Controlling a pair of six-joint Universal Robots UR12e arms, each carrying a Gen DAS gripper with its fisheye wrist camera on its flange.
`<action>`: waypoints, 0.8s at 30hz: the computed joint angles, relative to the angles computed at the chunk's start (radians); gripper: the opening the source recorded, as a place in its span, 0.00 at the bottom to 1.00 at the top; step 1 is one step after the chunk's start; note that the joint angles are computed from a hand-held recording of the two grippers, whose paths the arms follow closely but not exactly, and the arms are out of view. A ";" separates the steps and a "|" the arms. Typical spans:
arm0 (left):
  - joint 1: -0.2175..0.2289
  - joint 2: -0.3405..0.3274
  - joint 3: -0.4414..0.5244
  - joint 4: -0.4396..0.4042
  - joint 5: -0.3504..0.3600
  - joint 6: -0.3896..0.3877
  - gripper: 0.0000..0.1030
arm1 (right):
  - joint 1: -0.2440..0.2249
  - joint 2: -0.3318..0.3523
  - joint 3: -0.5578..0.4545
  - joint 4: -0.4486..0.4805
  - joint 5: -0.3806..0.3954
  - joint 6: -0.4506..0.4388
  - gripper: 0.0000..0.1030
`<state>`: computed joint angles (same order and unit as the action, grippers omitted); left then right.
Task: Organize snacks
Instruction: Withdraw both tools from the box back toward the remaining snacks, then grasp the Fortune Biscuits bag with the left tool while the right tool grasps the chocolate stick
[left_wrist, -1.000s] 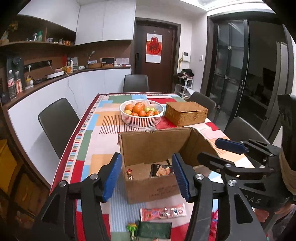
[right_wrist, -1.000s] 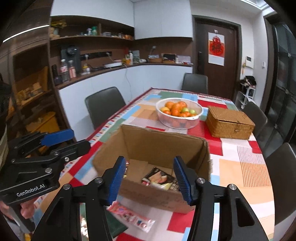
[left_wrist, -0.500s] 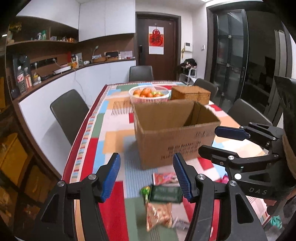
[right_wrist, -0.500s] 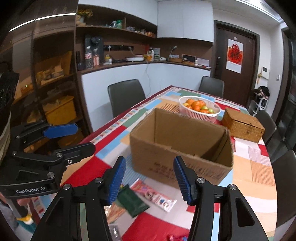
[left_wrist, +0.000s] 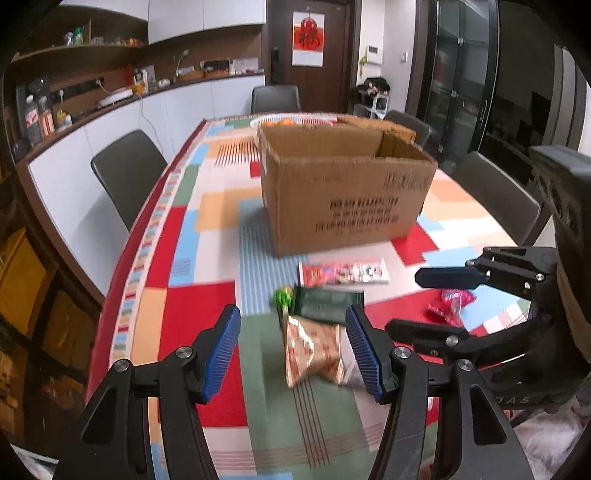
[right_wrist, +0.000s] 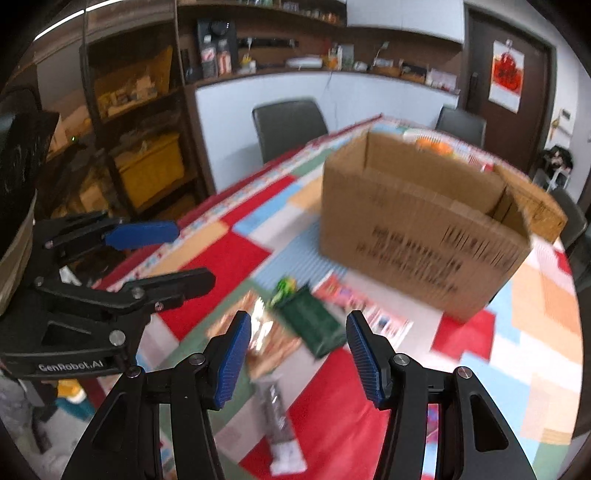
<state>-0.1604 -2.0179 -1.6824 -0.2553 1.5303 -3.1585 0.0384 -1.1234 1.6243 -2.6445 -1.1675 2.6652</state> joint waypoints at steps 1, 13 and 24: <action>0.000 0.000 -0.005 -0.012 -0.004 0.000 0.57 | 0.001 0.001 0.000 0.029 -0.002 -0.009 0.53; 0.009 -0.008 -0.030 -0.107 -0.056 -0.015 0.57 | 0.014 0.022 -0.015 0.273 -0.059 -0.098 0.53; 0.018 -0.038 -0.014 -0.141 -0.084 -0.013 0.57 | 0.022 0.044 -0.023 0.315 -0.098 -0.096 0.42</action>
